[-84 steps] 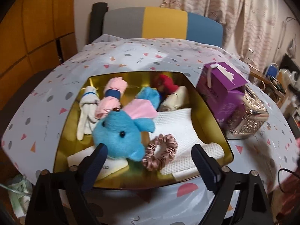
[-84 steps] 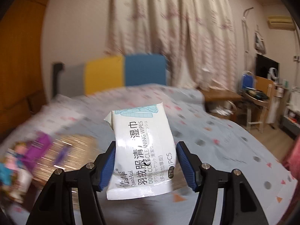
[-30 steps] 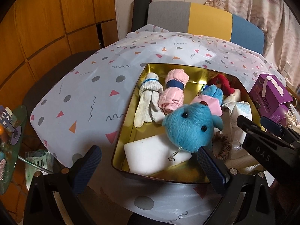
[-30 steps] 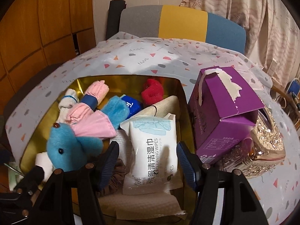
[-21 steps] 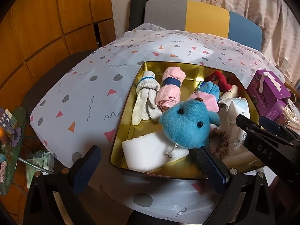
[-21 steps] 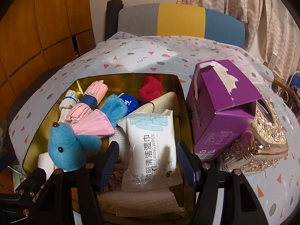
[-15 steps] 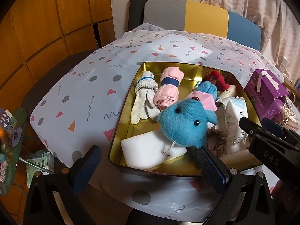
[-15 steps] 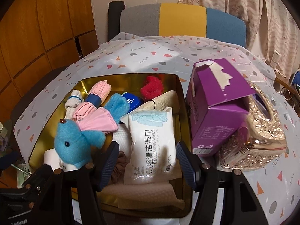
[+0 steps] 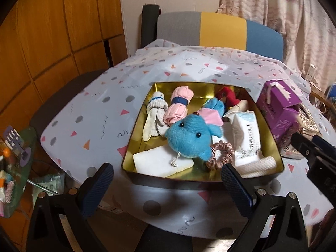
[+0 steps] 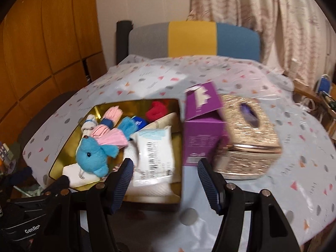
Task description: Organize soft objects
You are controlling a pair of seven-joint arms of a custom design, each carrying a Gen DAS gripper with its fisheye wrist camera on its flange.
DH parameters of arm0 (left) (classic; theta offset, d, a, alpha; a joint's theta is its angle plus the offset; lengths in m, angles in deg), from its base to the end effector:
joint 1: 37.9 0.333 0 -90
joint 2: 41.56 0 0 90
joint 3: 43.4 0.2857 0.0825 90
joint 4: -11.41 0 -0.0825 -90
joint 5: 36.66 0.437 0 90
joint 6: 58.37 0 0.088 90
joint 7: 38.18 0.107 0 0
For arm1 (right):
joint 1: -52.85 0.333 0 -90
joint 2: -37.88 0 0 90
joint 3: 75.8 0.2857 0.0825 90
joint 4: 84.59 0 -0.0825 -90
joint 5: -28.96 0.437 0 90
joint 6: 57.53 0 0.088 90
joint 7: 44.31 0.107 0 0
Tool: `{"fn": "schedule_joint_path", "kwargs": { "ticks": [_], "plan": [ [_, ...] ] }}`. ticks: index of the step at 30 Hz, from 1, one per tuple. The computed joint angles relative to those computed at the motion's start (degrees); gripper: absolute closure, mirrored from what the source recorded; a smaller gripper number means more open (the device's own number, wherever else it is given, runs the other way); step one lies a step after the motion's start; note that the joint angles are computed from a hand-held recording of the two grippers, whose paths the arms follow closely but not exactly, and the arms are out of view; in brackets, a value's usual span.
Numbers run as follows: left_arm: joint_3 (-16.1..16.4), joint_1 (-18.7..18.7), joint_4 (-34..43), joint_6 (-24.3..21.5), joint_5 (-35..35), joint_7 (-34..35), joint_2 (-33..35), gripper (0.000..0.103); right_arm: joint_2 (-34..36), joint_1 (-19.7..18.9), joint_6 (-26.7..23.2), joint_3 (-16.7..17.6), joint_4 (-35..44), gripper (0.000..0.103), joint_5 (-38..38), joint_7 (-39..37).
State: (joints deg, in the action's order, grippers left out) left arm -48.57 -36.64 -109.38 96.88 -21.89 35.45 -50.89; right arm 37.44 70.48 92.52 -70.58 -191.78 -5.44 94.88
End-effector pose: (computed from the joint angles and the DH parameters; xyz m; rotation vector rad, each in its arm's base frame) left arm 0.6071 -0.0526 0.5272 -1.7590 1.7217 -0.6532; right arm 0.6021 0.2679 0.5510 -1.6478 1.7347 -0.7500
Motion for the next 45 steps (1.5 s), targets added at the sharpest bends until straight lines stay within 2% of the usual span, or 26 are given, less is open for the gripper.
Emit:
{"fn": "schedule_joint_path", "kwargs": {
  "ticks": [2, 3, 7, 10, 13, 17, 22, 24, 28, 31, 45],
  "plan": [
    [-0.28, 0.25, -1.62, 0.64, 1.17, -1.0, -2.03, 0.0, -2.42, -0.18, -1.72, 0.28, -1.91, 0.027, -3.91, 4.49],
    [-0.36, 0.31, -2.45, 0.86, 1.56, -1.39, -3.09, 0.0, -3.27, -0.44, -2.57, 0.6, -2.49, 0.025, -4.74, 5.7],
    [0.44, -0.48, -5.25, 0.4, -0.62, -0.45, -7.19, 0.0, -7.49, -1.74, -0.91, 1.77, -6.77, 0.025, -2.92, 6.68],
    [2.37, -2.32, -6.34, -1.25, -5.69, 2.63, -9.54, 0.0, -9.55, -2.58, -1.25, 3.62, -8.49, 0.025, -2.88, 7.28],
    [2.87, -2.64, -7.28, -2.09, -8.18, 3.73, -11.4, 0.0, -11.39, -3.01, -0.98, 5.17, -10.19, 0.025, -2.38, 7.11],
    [2.05, -1.53, -8.89, -1.94, -7.02, 2.85, -13.7, 0.0, -13.28, -3.99, -1.72, 7.32, -11.59, 0.025, -4.94, 9.1],
    [2.68, -1.96, -10.01, -2.51, -7.71, 3.74, -15.36, 0.0, -14.28, -4.93, -3.23, 8.94, -11.87, 0.025, -7.35, 11.72],
    [2.72, -1.87, -10.31, -2.67, -7.77, 3.69, -15.78, 0.0, -14.51, -4.75, -3.44, 8.94, -11.98, 0.025, -7.09, 11.69],
    [2.75, -1.64, -10.54, -3.27, -7.82, 3.4, -16.21, 0.0, -15.67, -5.08, -0.68, 9.09, -13.16, 0.025, -6.9, 11.95],
    [2.37, -1.15, -10.55, -3.5, -6.93, 2.95, -16.16, 0.0, -15.59, -5.43, -1.71, 10.0, -12.8, 0.025, -7.7, 11.85],
    [2.43, -1.37, -10.0, -4.56, -6.89, 3.43, -15.56, 0.0, -14.47, -4.38, -2.02, 9.03, -12.58, 0.025, -4.42, 9.66]
  ]
}}
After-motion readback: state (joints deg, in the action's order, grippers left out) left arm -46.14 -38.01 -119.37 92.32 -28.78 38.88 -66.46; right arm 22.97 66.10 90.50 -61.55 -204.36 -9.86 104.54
